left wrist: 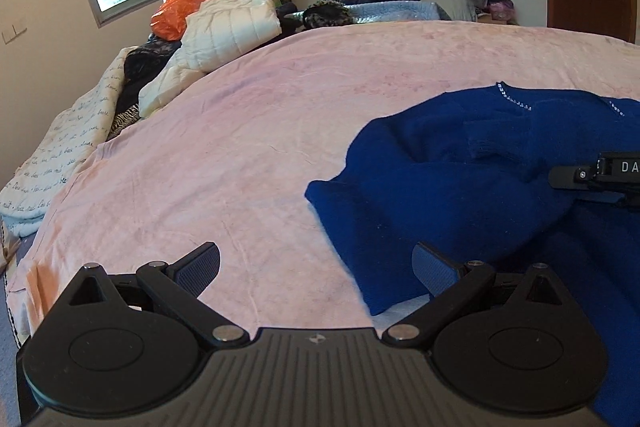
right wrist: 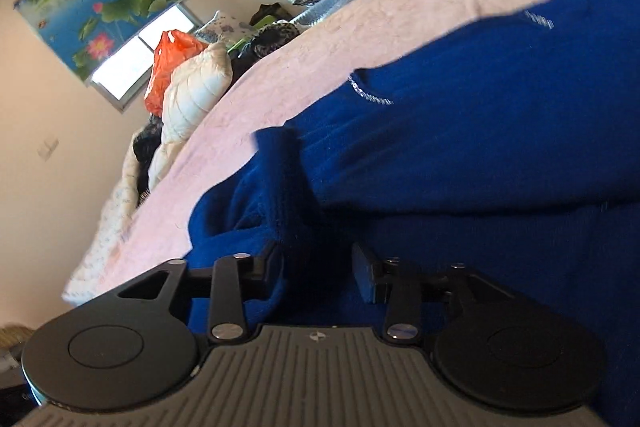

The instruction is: Fold small clothes

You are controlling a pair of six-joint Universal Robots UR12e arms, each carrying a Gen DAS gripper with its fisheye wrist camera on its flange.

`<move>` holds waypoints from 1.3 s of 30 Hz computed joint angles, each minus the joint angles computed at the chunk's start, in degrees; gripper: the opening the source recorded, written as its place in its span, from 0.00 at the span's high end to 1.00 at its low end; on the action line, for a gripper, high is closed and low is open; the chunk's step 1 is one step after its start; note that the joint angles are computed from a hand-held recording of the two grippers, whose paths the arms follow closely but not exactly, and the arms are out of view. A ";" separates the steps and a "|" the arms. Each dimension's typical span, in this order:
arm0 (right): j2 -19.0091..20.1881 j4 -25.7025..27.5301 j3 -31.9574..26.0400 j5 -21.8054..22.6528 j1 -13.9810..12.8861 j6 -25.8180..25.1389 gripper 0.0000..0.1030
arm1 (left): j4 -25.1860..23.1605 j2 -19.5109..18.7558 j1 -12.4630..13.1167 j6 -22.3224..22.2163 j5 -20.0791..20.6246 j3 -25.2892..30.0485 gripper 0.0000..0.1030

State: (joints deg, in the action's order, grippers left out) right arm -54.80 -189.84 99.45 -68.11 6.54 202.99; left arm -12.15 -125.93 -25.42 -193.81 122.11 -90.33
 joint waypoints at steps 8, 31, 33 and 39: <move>1.32 -2.26 -2.14 0.13 -0.99 2.83 0.56 | -2.01 -0.28 0.08 -0.98 -1.99 0.72 0.00; 0.32 0.36 -10.42 5.62 -2.81 -0.36 0.89 | 2.19 -9.94 -3.09 7.40 6.29 13.27 0.00; 0.10 -0.49 -10.54 5.70 -3.41 -0.08 0.89 | 0.47 -10.62 -2.87 5.70 7.31 14.87 0.00; -0.28 -1.95 -10.42 4.61 -4.63 0.23 0.89 | -4.11 -12.15 -2.43 2.64 8.55 18.59 0.00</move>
State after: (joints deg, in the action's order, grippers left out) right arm -55.08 -191.79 89.03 -63.50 1.91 203.22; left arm -16.26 -138.08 -27.85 -191.17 130.66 -71.74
